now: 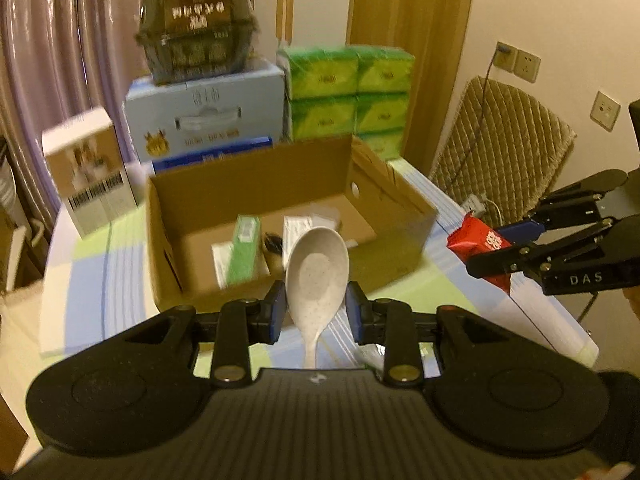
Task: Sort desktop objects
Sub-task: 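Lift the spoon and red candy and carry both toward the cardboard box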
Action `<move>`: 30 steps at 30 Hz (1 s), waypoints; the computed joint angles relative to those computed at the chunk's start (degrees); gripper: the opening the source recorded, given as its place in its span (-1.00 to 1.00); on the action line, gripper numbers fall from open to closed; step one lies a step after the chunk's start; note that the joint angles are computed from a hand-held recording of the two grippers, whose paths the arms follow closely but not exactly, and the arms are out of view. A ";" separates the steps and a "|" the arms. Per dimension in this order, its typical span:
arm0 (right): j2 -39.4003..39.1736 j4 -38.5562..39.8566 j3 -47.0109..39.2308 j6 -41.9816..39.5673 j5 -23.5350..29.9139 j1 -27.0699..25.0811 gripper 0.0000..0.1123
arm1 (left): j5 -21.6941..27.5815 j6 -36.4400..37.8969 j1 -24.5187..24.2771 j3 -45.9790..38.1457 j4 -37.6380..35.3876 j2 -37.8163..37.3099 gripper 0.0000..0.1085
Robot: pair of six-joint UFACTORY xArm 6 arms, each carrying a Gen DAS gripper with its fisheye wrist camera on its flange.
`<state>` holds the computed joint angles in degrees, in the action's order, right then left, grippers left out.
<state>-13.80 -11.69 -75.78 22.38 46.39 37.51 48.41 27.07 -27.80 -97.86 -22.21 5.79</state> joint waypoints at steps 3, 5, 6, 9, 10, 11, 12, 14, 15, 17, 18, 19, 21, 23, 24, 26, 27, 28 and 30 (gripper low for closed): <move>2.30 0.47 -3.39 -1.27 0.86 -0.69 -0.57 | 1.95 -0.42 0.31 -6.30 0.99 3.59 -0.51; 3.70 0.53 -5.32 -2.05 1.47 -1.05 -0.57 | 3.02 -0.70 0.47 -9.90 1.60 5.76 -0.51; 4.36 0.43 -6.18 -2.53 1.71 -1.21 -0.57 | 3.44 -0.74 0.55 -10.96 1.68 6.39 -0.51; 6.00 0.74 -8.32 -3.86 2.08 -1.80 -0.57 | 4.58 -1.14 0.64 -14.15 2.17 8.48 -0.51; 6.55 0.90 -9.04 -4.13 2.16 -1.98 -0.57 | 5.06 -1.31 0.67 -15.25 2.32 9.22 -0.51; 6.93 1.12 -9.47 -4.37 2.12 -2.19 -0.57 | 5.31 -1.44 0.68 -15.94 2.46 9.72 -0.51; 7.30 1.31 -9.89 -4.44 2.14 -2.31 -0.57 | 5.64 -1.50 0.70 -16.69 2.56 10.24 -0.51; 7.82 1.91 -10.37 -4.60 2.23 -2.61 -0.57 | 6.09 -1.73 0.75 -17.90 2.70 11.11 -0.51; 8.16 2.26 -10.74 -4.76 2.35 -2.70 -0.57 | 6.34 -1.87 0.79 -18.63 2.72 11.63 -0.51; 8.74 2.56 -11.41 -4.94 2.48 -2.78 -0.57 | 6.95 -2.33 0.92 -19.75 2.76 12.43 -0.51; 9.05 2.60 -11.75 -5.01 2.55 -2.80 -0.57 | 7.33 -2.52 1.01 -20.37 2.71 12.86 -0.51; 9.39 2.59 -12.14 -4.96 2.66 -2.76 -0.57 | 7.79 -2.59 1.08 -21.04 2.67 13.32 -0.51; 10.07 2.72 -12.85 -4.99 2.69 -2.82 -0.57 | 8.16 -2.51 1.11 -21.51 2.92 13.74 -0.51; 10.75 3.03 -13.42 -5.08 2.60 -2.94 -0.57 | 8.79 -2.55 1.21 -22.52 3.23 14.48 -0.51; 11.12 3.21 -13.73 -5.23 2.61 -3.03 -0.57 | 8.95 -2.52 1.29 -22.92 3.28 14.79 -0.51; 11.62 3.38 -13.95 -5.46 2.45 -3.12 -0.57 | 9.34 -2.55 1.49 -23.72 3.19 15.45 -0.51; 11.99 3.54 -14.25 -5.63 2.44 -3.16 -0.57 | 9.45 -2.61 1.57 -24.08 3.19 15.76 -0.51; 12.27 3.67 -14.40 -5.70 2.38 -3.20 -0.57 | 9.63 -2.62 1.64 -24.44 3.24 16.07 -0.51; 12.81 3.77 -14.72 -5.80 2.32 -3.32 -0.57 | 10.08 -2.48 1.75 -25.27 3.30 16.78 -0.51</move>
<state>-0.99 -7.92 -90.50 16.58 48.71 34.20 58.50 24.59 -26.04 -123.13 -18.91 22.57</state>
